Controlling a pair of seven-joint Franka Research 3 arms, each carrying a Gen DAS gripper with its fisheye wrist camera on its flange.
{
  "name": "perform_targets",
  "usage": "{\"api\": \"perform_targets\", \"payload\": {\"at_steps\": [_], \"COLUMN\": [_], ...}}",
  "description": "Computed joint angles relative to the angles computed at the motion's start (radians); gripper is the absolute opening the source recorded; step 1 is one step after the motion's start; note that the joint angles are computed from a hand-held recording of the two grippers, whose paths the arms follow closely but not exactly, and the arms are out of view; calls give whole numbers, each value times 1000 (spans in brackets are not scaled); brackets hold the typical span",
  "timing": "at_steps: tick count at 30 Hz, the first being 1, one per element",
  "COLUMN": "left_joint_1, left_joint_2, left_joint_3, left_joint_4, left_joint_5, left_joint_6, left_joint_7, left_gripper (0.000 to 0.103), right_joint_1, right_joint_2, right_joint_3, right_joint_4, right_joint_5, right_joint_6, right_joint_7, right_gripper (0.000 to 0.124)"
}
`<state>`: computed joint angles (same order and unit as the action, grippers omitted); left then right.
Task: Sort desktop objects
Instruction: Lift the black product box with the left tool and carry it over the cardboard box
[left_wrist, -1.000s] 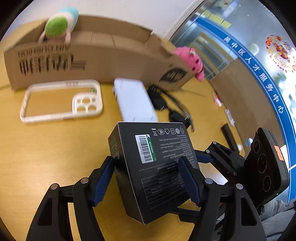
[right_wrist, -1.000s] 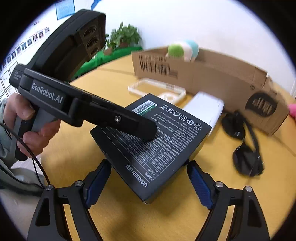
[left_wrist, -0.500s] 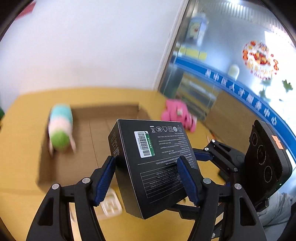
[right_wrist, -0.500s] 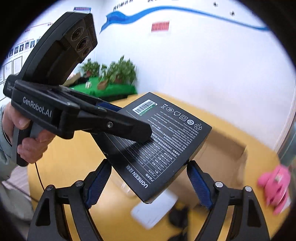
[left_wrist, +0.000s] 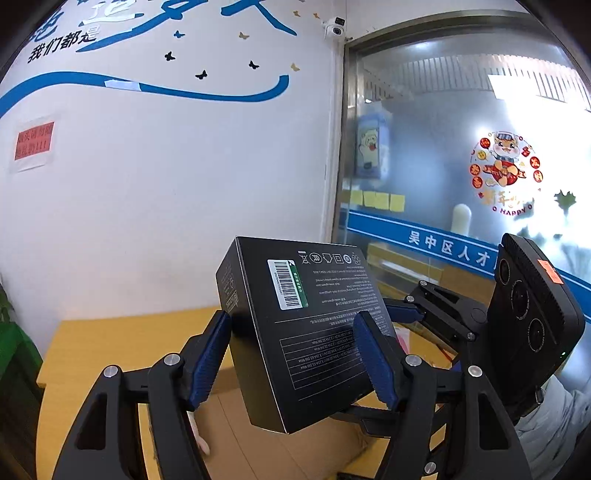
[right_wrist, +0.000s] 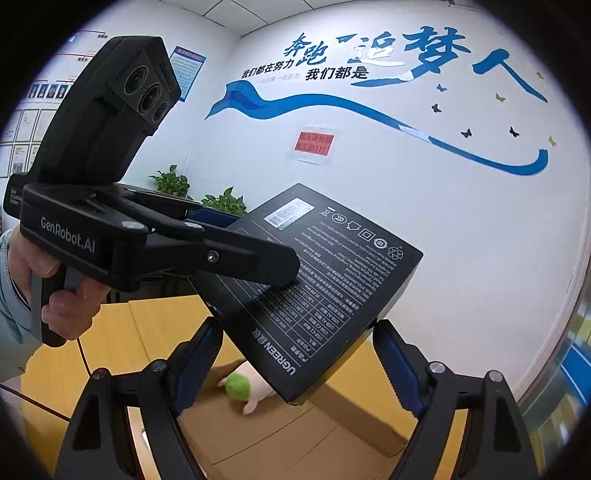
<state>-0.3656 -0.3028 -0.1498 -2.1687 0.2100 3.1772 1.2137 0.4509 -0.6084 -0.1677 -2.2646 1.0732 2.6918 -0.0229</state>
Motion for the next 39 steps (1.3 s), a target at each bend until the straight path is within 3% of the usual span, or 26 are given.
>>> {"api": "perform_targets", "payload": {"at_steps": [2,7,10,13,16,18,26,32,39], "left_joint_1": [-24,-186,-294,-351,-313,-264,-93,-31,-37], "left_joint_2": [28,116,191,267,350,404,605,726,846], "left_joint_3": [35,203,306,360,337,306,195,161,172], "left_joint_4": [30,109,174,246,330,381,539,614,724], "left_joint_5": [-10,-155,-328,-573,-838,-916,-998,-915,-713], "left_joint_6": [9,12,-3,-36,-90,-129,-300,-394,-517], "left_joint_7": [26,186,336,541,753,804,777,644,407], "left_gripper": [72,72,72,72,72,72,72,72,72], "right_joint_1": [9,4,-17,-45,-81,-108,-217,-276,-337], "right_joint_2": [35,142,234,316,407,469,707,834,956], "right_joint_3": [-9,-26,-24,-18,0,13,91,150,201], "right_joint_4": [40,132,197,250,310,344,491,553,633], "right_joint_5": [10,63,108,145,160,167,115,14,-145], "right_joint_6": [-5,-34,-65,-104,-134,-150,-223,-246,-329], "right_joint_7": [-10,-51,-74,-91,-78,-73,25,151,348], "right_gripper": [84,84,84,84,84,84,84,84,83]}}
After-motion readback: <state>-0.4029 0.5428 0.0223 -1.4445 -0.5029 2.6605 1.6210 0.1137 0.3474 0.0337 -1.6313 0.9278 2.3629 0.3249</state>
